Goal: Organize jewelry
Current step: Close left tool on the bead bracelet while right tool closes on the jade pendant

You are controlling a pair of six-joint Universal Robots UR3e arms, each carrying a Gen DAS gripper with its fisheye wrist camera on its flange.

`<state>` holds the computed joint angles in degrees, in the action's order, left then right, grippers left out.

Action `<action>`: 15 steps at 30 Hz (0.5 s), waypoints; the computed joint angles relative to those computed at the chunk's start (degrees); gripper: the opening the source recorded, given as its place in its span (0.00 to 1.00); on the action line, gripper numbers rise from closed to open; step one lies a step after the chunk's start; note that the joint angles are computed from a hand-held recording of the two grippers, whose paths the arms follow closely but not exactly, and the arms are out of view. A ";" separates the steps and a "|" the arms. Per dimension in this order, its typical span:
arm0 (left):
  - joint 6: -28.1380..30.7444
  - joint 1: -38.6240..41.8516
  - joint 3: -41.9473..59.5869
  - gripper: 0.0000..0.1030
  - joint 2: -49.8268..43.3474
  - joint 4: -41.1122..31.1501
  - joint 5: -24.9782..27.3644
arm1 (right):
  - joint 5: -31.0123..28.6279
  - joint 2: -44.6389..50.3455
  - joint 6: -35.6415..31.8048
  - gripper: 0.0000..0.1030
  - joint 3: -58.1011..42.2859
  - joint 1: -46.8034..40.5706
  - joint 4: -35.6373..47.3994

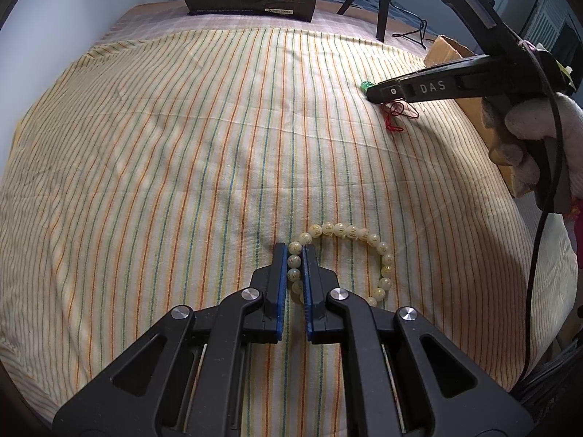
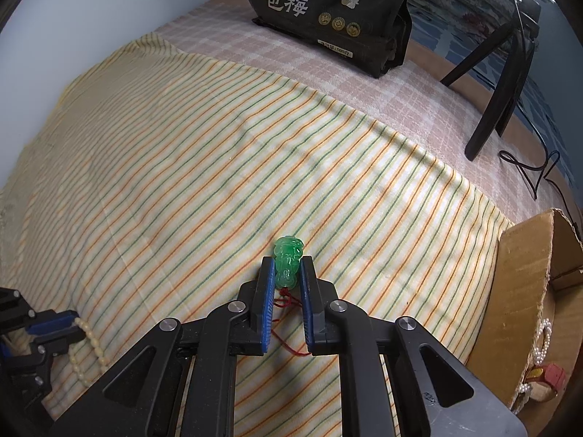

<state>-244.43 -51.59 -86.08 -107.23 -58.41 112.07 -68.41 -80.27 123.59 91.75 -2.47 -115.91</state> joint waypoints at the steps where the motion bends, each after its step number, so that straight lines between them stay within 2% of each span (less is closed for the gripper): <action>1: 0.00 0.03 -0.03 0.06 0.03 0.02 -0.05 | 0.04 -0.28 -0.28 0.11 0.23 -0.24 0.22; 15: -0.14 0.24 -0.96 0.06 0.54 1.06 -0.21 | -0.26 -5.87 -3.87 0.11 4.88 -3.70 3.51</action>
